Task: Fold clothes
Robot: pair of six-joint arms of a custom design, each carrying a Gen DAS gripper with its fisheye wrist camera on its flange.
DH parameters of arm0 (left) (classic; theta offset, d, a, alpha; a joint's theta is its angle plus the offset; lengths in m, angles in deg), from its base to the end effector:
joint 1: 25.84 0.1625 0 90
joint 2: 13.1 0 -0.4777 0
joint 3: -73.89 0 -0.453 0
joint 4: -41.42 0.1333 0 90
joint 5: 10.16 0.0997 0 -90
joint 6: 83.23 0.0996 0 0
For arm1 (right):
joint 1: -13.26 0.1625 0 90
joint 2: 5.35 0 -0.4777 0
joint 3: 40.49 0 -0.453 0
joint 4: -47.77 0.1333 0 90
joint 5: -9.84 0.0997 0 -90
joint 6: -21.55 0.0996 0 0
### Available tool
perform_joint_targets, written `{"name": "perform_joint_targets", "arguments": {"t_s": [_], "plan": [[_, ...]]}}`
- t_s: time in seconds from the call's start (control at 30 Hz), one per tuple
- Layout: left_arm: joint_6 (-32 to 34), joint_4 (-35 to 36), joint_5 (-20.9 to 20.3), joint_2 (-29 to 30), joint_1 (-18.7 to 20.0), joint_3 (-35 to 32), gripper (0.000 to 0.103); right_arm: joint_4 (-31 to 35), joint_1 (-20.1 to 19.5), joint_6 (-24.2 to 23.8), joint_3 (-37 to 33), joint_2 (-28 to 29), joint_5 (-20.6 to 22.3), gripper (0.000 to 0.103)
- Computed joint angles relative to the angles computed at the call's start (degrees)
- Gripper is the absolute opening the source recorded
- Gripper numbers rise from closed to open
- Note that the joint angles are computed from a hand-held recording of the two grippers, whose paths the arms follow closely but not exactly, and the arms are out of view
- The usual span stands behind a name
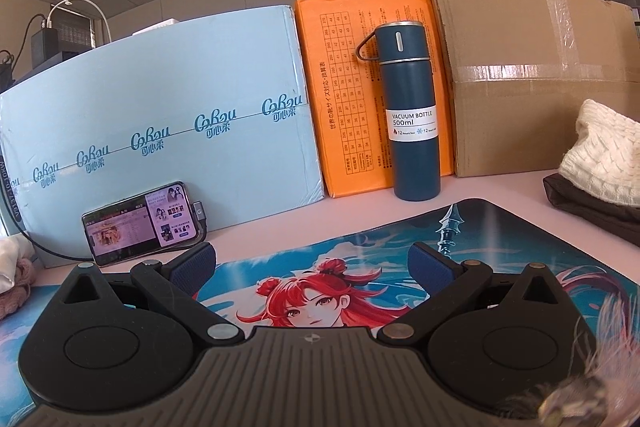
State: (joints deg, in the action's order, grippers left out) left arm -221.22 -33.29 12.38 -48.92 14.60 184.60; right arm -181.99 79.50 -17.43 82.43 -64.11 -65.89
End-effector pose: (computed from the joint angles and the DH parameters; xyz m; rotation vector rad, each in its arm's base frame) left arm -0.2674 -0.5239 -0.0951 0.3847 1.7885 -1.5818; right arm -0.0826 -0.5793 0.2358 0.4925 -2.1072 1.5669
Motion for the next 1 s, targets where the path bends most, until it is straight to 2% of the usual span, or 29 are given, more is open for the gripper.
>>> {"name": "perform_joint_targets", "arguments": {"t_s": [0.33,0.47,1.0], "plan": [[-2.32,2.95,-1.04,0.18,-0.08,-1.26,0.103,0.68,-0.11,-0.22,0.10,-0.50,0.13,0.103],[-1.52,1.47,-0.21,0.12,0.14,-0.41,0.103,0.83,-0.12,-0.30,0.15,-0.55,0.18,0.103],[-2.59,3.65,-0.57,0.01,0.16,-1.00,0.103,1.69,-0.18,-0.57,0.17,-0.80,0.46,0.103]]}}
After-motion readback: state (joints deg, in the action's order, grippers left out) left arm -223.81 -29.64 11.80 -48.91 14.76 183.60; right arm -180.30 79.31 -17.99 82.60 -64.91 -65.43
